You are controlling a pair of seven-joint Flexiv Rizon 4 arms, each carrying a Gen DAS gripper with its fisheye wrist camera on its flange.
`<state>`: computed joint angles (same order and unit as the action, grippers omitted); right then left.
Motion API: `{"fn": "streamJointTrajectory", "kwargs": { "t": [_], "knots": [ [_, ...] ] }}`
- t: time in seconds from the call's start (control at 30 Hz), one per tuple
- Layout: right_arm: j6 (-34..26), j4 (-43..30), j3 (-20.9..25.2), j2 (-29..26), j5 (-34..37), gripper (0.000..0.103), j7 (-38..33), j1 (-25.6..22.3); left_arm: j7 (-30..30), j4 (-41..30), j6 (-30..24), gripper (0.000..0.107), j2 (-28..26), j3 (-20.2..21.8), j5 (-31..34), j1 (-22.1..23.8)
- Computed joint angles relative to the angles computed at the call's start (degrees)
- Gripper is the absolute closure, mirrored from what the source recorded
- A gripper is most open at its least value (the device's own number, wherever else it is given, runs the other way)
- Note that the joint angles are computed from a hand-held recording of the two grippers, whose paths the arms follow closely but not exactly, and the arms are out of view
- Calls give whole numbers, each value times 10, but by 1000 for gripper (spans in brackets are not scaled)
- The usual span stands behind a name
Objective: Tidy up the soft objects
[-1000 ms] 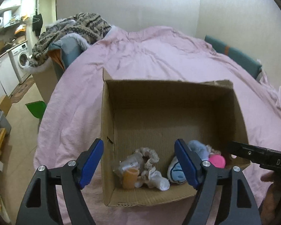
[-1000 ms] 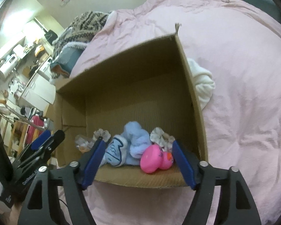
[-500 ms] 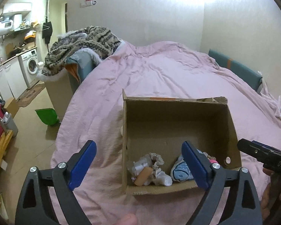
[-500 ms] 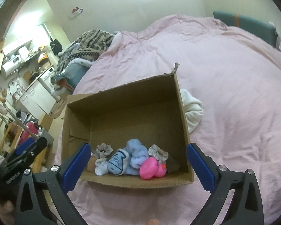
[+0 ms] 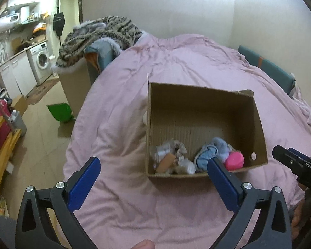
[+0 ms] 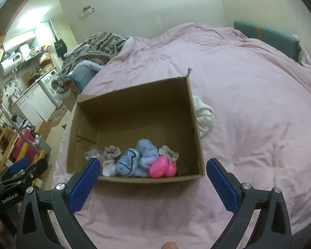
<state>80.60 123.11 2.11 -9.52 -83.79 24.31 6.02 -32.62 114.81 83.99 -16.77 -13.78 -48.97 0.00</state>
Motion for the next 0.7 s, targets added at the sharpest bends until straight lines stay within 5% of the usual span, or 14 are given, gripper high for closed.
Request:
{"fn": "streamJointTrajectory", "kwargs": {
  "t": [0.13, 0.3, 0.5, 0.7],
  "knots": [
    [-8, 8, 6, 4, 5, 0, -4, 6, 41, 27, 24, 4, 18, -21, -46, 8],
    [-28, 17, 15, 11, 14, 0, -15, 22, 38, 43, 11, 4, 31, 9, -34, -15],
    [-68, 16, 19, 10, -2, 0, 0, 35, 66, 45, 23, 4, 31, 0, -92, -18],
    [-93, 19, 22, 11, 27, 0, -25, 42, 51, 37, 16, 4, 22, 9, -84, -25]
  ]
}}
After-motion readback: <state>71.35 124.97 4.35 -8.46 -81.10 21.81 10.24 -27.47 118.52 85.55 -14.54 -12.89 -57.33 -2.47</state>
